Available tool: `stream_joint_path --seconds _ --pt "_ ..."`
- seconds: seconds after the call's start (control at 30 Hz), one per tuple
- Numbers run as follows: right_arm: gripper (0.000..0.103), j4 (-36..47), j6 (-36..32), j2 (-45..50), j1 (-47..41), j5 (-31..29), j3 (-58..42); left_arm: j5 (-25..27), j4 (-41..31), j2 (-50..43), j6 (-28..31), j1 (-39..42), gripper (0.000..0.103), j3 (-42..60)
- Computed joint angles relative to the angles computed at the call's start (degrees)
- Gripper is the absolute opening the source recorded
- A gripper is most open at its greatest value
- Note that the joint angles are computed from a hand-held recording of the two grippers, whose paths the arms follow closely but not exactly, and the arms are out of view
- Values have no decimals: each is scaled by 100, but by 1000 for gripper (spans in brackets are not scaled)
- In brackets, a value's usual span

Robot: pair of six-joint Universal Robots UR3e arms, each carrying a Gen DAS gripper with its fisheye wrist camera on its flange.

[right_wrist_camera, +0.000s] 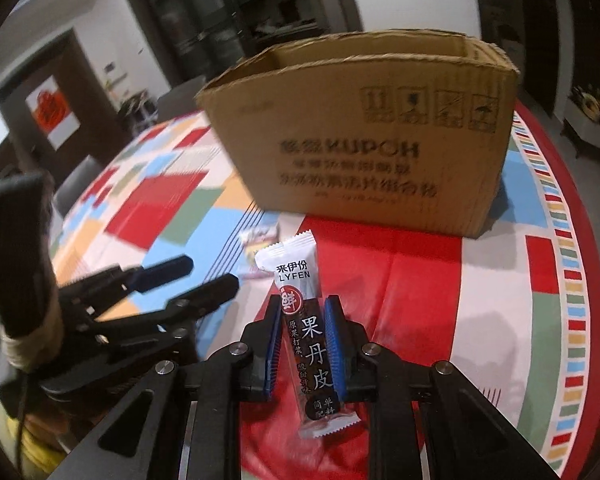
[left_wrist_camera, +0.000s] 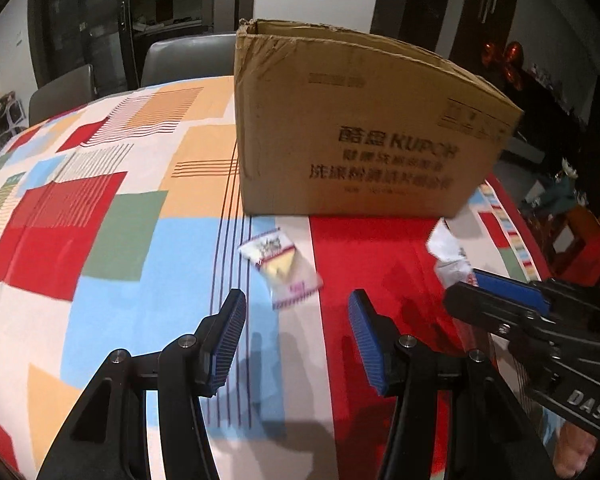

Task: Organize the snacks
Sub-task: 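Grasp the white fruit-leather stick with the right tool while the left grasps the wrapped pastry, then carry both snacks over the box and open both tools to drop them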

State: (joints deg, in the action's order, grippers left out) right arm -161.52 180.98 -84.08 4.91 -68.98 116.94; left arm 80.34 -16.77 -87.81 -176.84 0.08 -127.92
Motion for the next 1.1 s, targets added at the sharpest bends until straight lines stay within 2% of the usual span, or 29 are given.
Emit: stream_joint_path --seconds 0.1,0.3,0.5,0.57,0.7,0.87,0.9,1.0,1.1 --pt "22 -183 191 213 47 -204 -146 204 313 -592 -169 -145 52 311" --pt "22 -360 334 549 116 -425 -364 806 457 -1407 -554 -478 52 907" --pt "22 -429 394 777 112 -474 -524 1213 502 -1892 -739 -665 52 1311" --pt "22 -445 434 812 106 -478 -534 1252 481 -1978 -786 -669 48 1383" --pt "22 -477 457 902 108 -477 -581 1159 624 -2025 -801 -579 45 1307" --pt "22 -521 498 916 188 -530 -577 985 856 -1942 -671 -464 37 1077" --pt "22 -489 491 868 189 -539 -567 947 882 -1920 -630 -442 33 1039" --pt "22 -480 476 787 168 -521 -511 611 905 -1747 -517 -265 32 842" --pt "22 -492 479 638 98 -423 -392 547 965 -1444 -422 -225 32 611"
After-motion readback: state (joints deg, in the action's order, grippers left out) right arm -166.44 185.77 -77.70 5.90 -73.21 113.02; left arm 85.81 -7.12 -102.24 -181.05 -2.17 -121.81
